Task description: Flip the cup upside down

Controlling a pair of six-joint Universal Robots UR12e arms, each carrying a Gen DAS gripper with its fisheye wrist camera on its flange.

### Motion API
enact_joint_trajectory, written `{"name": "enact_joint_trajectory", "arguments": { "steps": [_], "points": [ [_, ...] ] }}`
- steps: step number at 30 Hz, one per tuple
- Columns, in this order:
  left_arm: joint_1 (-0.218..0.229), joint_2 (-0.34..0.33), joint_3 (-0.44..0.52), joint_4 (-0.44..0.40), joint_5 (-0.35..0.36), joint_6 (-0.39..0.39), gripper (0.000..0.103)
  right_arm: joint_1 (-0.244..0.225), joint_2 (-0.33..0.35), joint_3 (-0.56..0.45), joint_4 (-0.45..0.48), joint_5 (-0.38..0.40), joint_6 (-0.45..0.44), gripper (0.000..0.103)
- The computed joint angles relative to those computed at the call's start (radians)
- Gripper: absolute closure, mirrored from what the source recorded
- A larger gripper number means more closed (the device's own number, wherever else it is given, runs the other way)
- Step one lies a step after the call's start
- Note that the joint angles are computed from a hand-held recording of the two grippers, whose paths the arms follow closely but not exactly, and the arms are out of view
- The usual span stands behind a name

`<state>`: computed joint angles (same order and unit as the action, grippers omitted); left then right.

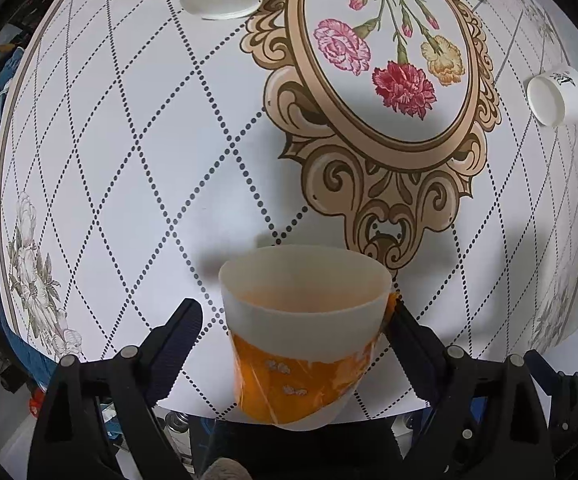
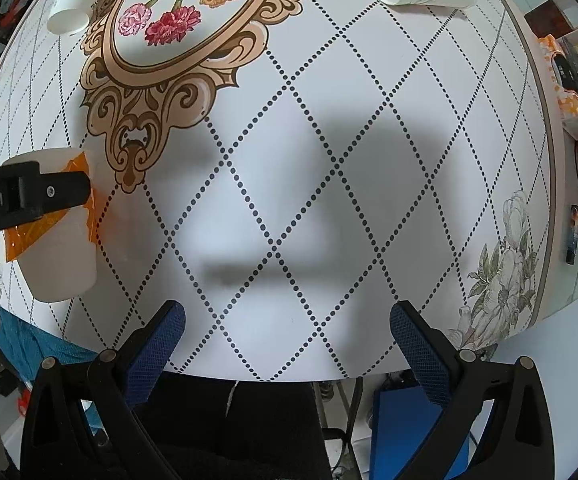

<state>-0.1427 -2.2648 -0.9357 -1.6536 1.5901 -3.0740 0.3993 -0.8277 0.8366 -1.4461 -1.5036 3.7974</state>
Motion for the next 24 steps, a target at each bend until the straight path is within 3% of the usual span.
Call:
{"name": "enact_joint_trajectory", "arguments": {
  "steps": [11, 18, 24],
  "points": [
    [0.02, 0.044, -0.008, 0.041, -0.036, 0.004, 0.011, 0.001, -0.018, 0.003, -0.025, -0.002, 0.01, 0.0],
    [0.055, 0.097, -0.03, 0.085, -0.067, 0.024, 0.011, 0.015, 0.002, -0.08, -0.013, -0.036, -0.04, 0.0],
    [0.089, 0.146, -0.099, 0.155, -0.049, 0.034, 0.011, 0.037, 0.026, -0.153, 0.017, -0.068, -0.075, 0.0]
  ]
}}
